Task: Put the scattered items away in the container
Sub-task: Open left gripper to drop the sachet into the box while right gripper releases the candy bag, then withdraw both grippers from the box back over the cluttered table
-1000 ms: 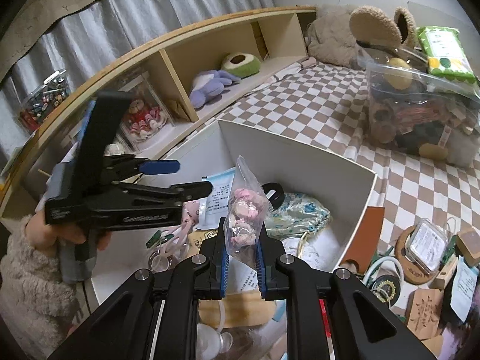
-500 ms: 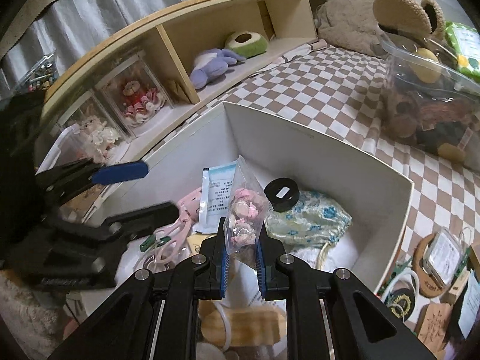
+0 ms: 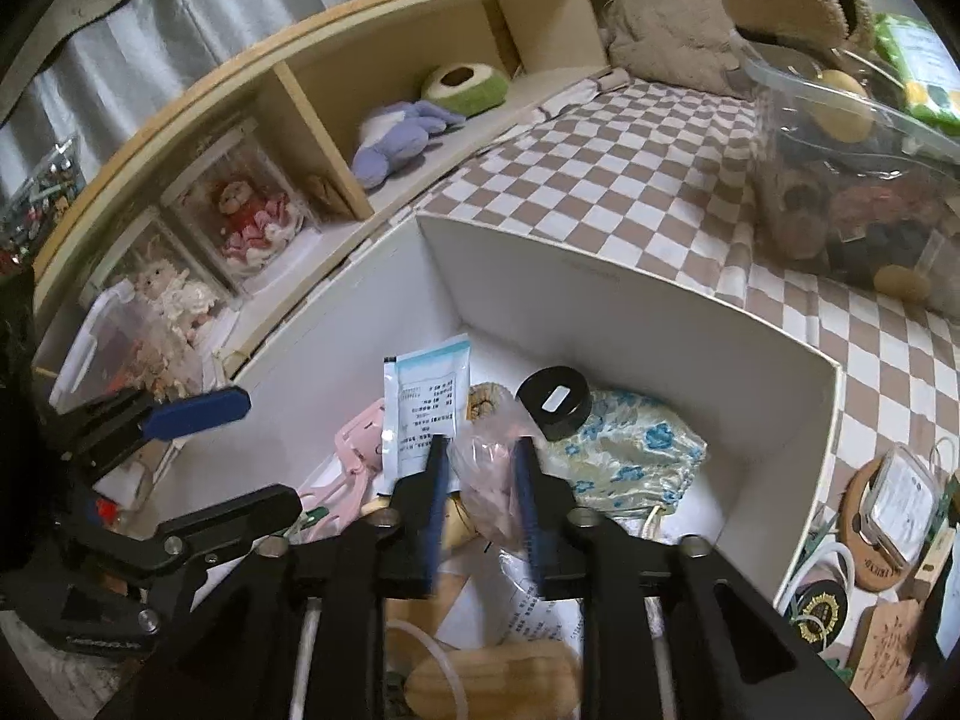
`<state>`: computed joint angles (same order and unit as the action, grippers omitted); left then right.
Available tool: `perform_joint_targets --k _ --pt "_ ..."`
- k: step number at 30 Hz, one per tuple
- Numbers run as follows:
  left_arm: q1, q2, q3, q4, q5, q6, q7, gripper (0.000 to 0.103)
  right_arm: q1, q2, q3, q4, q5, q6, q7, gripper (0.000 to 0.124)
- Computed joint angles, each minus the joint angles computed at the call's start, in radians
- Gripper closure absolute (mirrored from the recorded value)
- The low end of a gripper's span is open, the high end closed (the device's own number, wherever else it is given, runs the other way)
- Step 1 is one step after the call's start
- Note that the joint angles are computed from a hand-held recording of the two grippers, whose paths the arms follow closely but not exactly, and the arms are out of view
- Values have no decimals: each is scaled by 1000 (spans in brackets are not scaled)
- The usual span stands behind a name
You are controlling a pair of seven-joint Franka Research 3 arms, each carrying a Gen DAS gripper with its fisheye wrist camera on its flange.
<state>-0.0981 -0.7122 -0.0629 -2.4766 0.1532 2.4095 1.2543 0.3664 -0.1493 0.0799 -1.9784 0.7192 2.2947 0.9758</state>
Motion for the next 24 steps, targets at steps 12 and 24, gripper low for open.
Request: perform_joint_targets --k 12,24 --pt "-16 -6 -13 2 -12 -7 -16 32 -2 -47 -20 -15 66 -19 -36 27" --pt "-23 -17 -31 11 6 -27 -42 32 -14 -95 -38 -58 73 -40 -69 26"
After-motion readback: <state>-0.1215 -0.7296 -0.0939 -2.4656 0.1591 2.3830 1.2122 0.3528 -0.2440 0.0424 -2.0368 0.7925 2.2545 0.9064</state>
